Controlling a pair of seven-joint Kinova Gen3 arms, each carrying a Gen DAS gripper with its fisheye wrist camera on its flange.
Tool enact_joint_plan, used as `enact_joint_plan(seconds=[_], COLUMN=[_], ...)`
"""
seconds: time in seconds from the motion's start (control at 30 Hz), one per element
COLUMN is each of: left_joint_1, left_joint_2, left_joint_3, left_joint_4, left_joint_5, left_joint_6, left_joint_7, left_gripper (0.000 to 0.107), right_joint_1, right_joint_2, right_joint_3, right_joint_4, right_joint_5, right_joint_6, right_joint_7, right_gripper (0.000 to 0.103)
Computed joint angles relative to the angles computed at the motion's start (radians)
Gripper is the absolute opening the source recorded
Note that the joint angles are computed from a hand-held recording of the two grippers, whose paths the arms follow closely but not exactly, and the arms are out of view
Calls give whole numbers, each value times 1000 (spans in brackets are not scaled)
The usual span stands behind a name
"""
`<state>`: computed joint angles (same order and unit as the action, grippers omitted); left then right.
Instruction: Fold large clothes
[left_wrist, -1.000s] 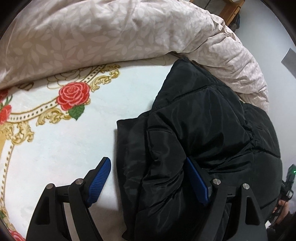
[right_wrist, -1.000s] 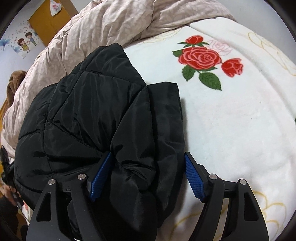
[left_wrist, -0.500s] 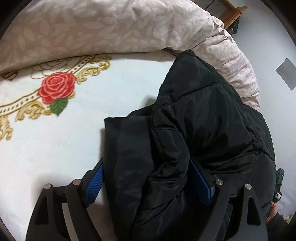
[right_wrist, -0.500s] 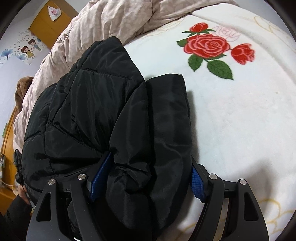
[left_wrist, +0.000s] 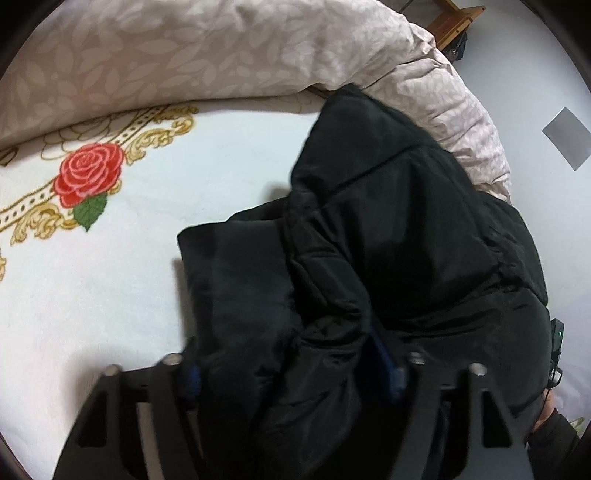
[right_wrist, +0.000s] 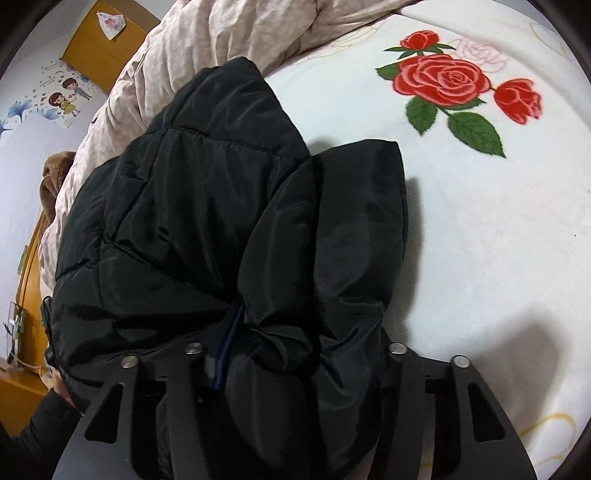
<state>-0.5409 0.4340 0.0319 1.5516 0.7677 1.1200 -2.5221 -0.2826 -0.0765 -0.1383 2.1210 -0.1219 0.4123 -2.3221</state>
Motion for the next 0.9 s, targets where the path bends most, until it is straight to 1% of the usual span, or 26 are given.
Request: enact_joint_plan(seconds=[0.03, 0.07, 0.1, 0.17, 0.2, 0.27, 0.33, 0.4, 0.5, 0.57, 0.67, 0.73, 0.9], left_joint_1=[5, 14, 21, 28, 22, 4, -14, -26, -46, -61, -71, -76, -72], left_joint_2=[-11, -31, -46, -86, -104, -146, -186, -222, -261, -283, -307, -320, -335], left_joint_3=[-1, -4, -8, -16, -20, -30, -47, -71, -113, -142, -175, -192, -213], left_joint_4=[2, 5, 5, 12, 18, 31, 41, 50, 64, 72, 80, 86, 92], left_joint_5=[-6, -19, -29, -40, -33, 0, 33, 57, 85, 100, 109, 110, 114], left_joint_6=[-4, -10, -15, -27, -25, -7, 27, 62, 121, 162, 201, 221, 238], left_joint_7=[3, 7, 10, 10, 0, -25, -51, -74, -111, -139, -165, -177, -187], left_gripper=[53, 43, 36, 31, 29, 28, 28, 28, 28, 28, 28, 28, 28], right_joint_1=[1, 2, 5, 9, 9, 9, 9, 6, 7, 12, 21, 32, 39], right_joint_2=[-4, -10, -18, -41, -55, -87, -127, -169, -230, -260, -301, -312, -333], right_joint_3=[-4, -12, -25, -58, -72, -97, -122, -144, -175, -196, -231, -259, -271], right_joint_4=[-10, -21, -33, -66, -80, -101, -121, -135, -132, -124, -117, -118, -117], right_joint_5=[10, 26, 57, 133, 162, 210, 243, 257, 254, 247, 236, 233, 225], right_joint_6=[16, 32, 52, 106, 130, 167, 205, 241, 281, 290, 312, 321, 332], right_joint_7=[-10, -29, -61, -136, -166, -218, -254, -274, -290, -305, -326, -343, -343], right_gripper=[40, 34, 32, 26, 25, 22, 22, 21, 21, 21, 21, 21, 21])
